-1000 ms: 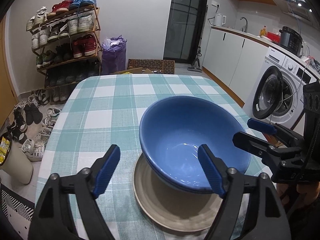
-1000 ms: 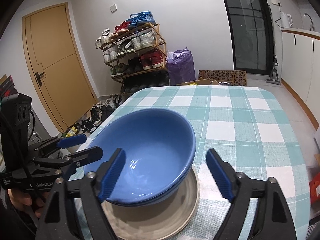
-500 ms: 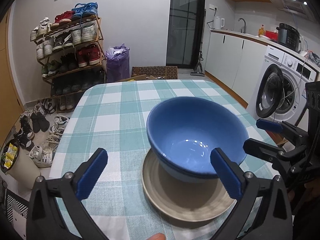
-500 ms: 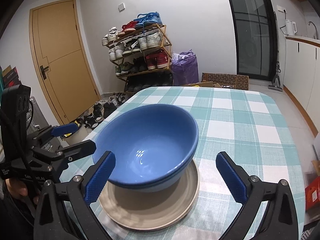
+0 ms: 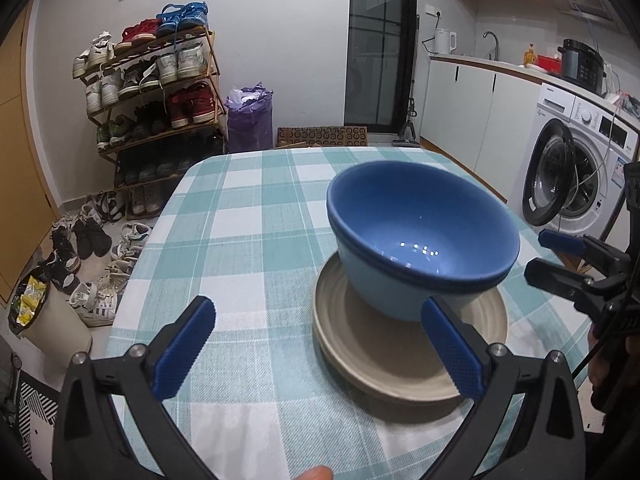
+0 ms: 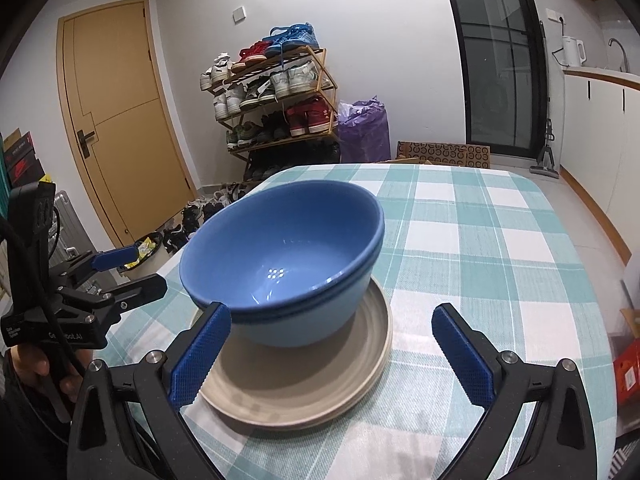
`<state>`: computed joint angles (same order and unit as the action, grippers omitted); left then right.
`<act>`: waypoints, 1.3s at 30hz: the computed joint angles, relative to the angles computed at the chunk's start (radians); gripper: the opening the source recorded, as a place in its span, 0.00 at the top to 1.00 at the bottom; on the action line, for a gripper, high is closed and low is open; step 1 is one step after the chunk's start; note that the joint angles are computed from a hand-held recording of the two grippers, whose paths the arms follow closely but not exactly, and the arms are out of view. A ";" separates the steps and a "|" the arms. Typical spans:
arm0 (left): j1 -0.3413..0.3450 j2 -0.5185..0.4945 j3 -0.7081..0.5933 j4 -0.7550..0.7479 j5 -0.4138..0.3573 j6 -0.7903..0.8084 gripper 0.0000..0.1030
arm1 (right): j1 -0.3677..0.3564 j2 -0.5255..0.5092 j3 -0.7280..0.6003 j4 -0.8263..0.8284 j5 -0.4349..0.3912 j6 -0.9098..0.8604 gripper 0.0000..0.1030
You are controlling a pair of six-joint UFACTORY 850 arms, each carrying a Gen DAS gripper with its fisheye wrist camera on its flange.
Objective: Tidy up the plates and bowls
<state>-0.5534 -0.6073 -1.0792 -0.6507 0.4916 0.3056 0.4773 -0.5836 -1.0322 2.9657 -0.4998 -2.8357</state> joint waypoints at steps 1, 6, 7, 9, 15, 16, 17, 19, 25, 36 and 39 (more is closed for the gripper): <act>-0.002 0.000 0.004 0.001 0.003 0.001 0.00 | 0.000 0.001 0.005 0.001 -0.003 -0.002 0.01; -0.010 0.000 0.022 0.018 0.025 -0.014 0.00 | 0.005 0.011 0.034 0.046 -0.022 -0.053 0.01; -0.010 0.000 0.024 0.020 0.027 -0.017 0.00 | 0.005 0.013 0.038 0.048 -0.025 -0.056 0.01; -0.012 -0.001 0.027 0.021 0.035 -0.023 0.00 | 0.006 0.018 0.049 0.060 -0.032 -0.069 0.01; -0.029 -0.010 0.050 0.011 0.079 -0.033 0.00 | 0.018 0.026 0.081 0.118 -0.055 -0.146 0.01; -0.031 -0.012 0.051 0.005 0.083 -0.030 0.00 | 0.018 0.026 0.085 0.121 -0.060 -0.150 0.01; -0.034 -0.013 0.053 -0.001 0.087 -0.025 0.00 | 0.020 0.027 0.090 0.128 -0.066 -0.159 0.01; -0.039 -0.013 0.058 -0.015 0.103 -0.020 0.00 | 0.023 0.027 0.099 0.141 -0.075 -0.173 0.01; -0.054 -0.006 0.086 -0.025 0.153 -0.031 0.00 | 0.024 0.023 0.120 0.139 -0.100 -0.164 0.01; -0.071 0.010 0.136 0.001 0.211 -0.086 0.00 | 0.024 0.030 0.153 0.122 -0.130 -0.143 0.01; -0.079 0.011 0.143 0.005 0.229 -0.081 0.00 | 0.028 0.033 0.161 0.125 -0.139 -0.156 0.01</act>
